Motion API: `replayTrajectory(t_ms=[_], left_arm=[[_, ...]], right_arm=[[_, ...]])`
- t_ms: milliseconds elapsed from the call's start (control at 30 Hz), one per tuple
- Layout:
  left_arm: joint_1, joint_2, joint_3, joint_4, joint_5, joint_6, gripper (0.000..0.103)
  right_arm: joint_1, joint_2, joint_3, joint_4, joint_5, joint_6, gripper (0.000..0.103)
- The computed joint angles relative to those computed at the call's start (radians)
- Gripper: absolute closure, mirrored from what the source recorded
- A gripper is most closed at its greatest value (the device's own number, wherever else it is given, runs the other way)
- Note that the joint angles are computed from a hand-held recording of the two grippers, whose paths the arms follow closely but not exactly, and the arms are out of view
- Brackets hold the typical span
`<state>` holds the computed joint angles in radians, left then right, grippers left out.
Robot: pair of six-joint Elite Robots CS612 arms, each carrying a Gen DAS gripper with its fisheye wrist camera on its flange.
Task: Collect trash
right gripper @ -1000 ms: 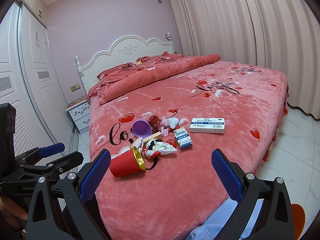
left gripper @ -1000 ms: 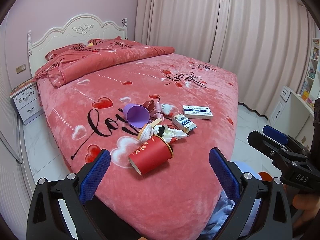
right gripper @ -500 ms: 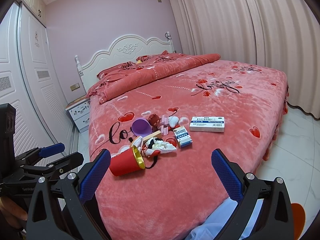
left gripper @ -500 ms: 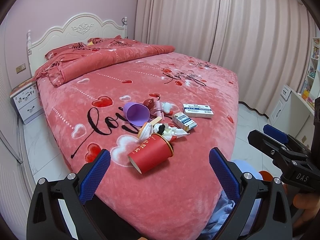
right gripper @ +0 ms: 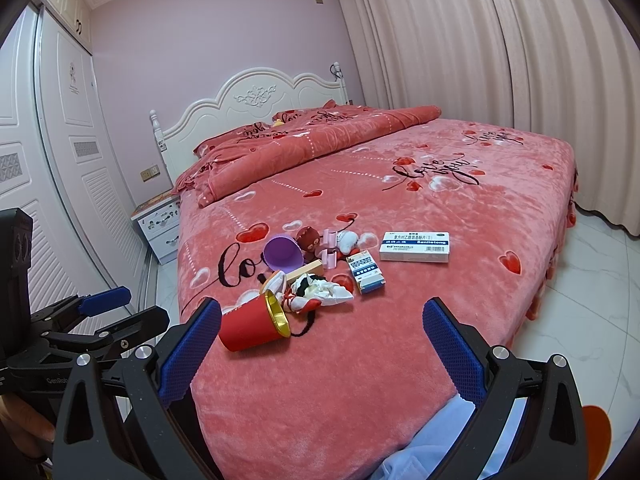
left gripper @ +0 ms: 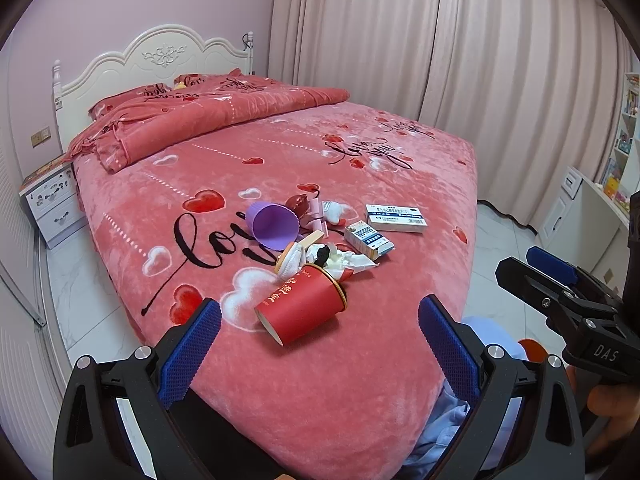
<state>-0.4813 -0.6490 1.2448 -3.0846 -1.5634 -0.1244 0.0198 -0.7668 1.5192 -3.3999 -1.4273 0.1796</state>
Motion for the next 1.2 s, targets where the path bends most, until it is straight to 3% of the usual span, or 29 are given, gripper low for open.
replayTrajectory(t_ms=[500,800,1100,1200], left_arm=[[0.000,0.000,0.001,0.022,0.004,0.010,0.006],[0.003,0.008,-0.028,0.086,0.003,0.064,0.006],[0.015,0.035,-0.086,0.171,-0.046,0.157,0.006],[0.027,0.052,-0.120,0.214,-0.115,0.199,0.006]], right_arm=[[0.001,0.013,-0.003,0.004,0.007,0.002,0.005],[-0.009,0.012,-0.011,0.037,0.041,-0.019,0.005],[-0.028,0.031,-0.069,0.156,0.119,-0.096,0.005],[-0.028,0.041,-0.090,0.188,0.132,-0.149,0.005]])
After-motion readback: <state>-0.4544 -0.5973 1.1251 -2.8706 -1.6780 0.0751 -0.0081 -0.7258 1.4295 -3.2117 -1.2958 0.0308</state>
